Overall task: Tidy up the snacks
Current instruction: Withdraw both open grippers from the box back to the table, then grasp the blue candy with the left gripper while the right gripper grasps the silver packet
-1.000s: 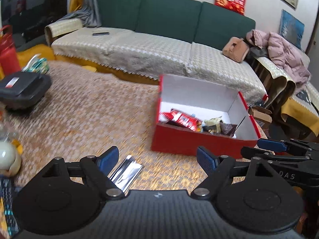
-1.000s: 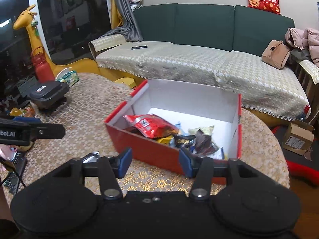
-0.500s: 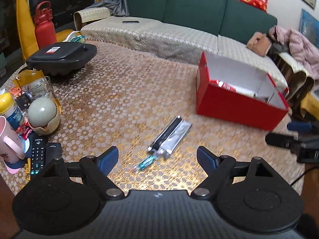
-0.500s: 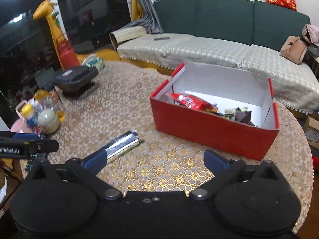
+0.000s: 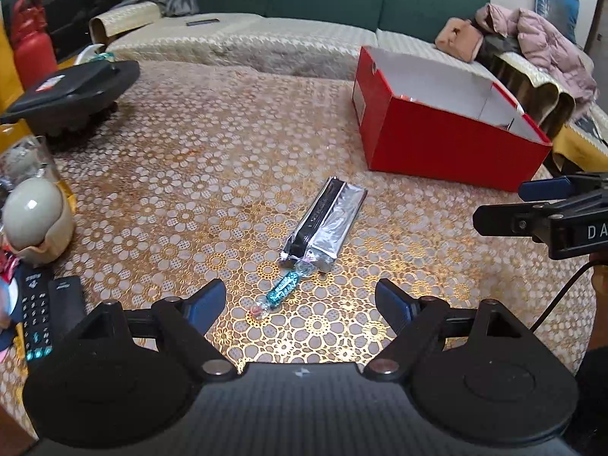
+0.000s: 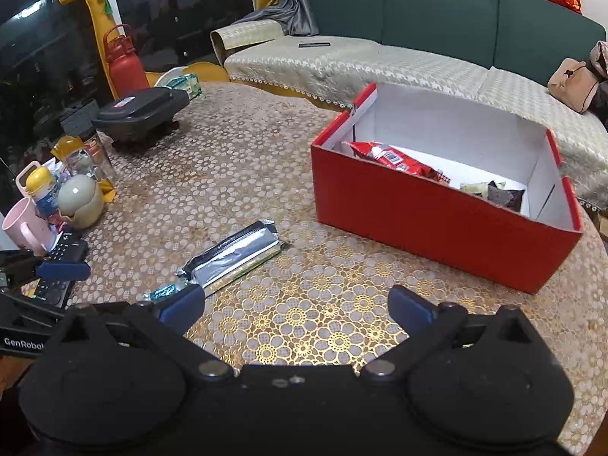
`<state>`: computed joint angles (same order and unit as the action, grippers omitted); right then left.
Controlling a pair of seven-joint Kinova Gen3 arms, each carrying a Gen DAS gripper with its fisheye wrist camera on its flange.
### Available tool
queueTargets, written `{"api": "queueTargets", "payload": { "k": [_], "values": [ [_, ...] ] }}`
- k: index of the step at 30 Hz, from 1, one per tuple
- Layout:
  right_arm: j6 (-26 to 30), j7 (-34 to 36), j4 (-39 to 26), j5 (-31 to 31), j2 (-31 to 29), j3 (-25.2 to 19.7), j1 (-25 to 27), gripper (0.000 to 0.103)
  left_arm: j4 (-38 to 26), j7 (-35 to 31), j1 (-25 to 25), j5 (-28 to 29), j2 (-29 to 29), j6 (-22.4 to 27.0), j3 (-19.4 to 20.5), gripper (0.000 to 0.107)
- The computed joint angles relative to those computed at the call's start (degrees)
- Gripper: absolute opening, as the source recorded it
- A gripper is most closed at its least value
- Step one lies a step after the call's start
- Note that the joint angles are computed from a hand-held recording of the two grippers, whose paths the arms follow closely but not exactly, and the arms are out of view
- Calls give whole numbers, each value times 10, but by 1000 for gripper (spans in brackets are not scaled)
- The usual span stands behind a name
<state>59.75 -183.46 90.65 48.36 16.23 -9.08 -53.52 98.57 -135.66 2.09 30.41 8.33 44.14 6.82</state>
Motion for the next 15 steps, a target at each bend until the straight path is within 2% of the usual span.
{"api": "queueTargets", "payload": {
  "k": [3,5,7,9,12,15],
  "values": [
    [-3,25,-22,-23,17,3,13,102,-13,-12,3,-11,25,0,5,85],
    [-2,40,-38,-37,29,9,18,102,-25,-21,0,-13,42,7,10,74],
    [-7,55,-52,-53,39,15,24,102,-43,-22,-2,-18,61,23,13,58],
    [-3,69,-72,-67,51,23,26,102,-56,-21,-1,-26,78,28,17,54],
    [-5,90,-99,-90,68,34,32,102,-77,-33,-7,-31,101,52,26,40],
    [-4,110,-127,-115,85,43,39,102,-84,-49,-12,-30,113,62,32,35]
  ]
}}
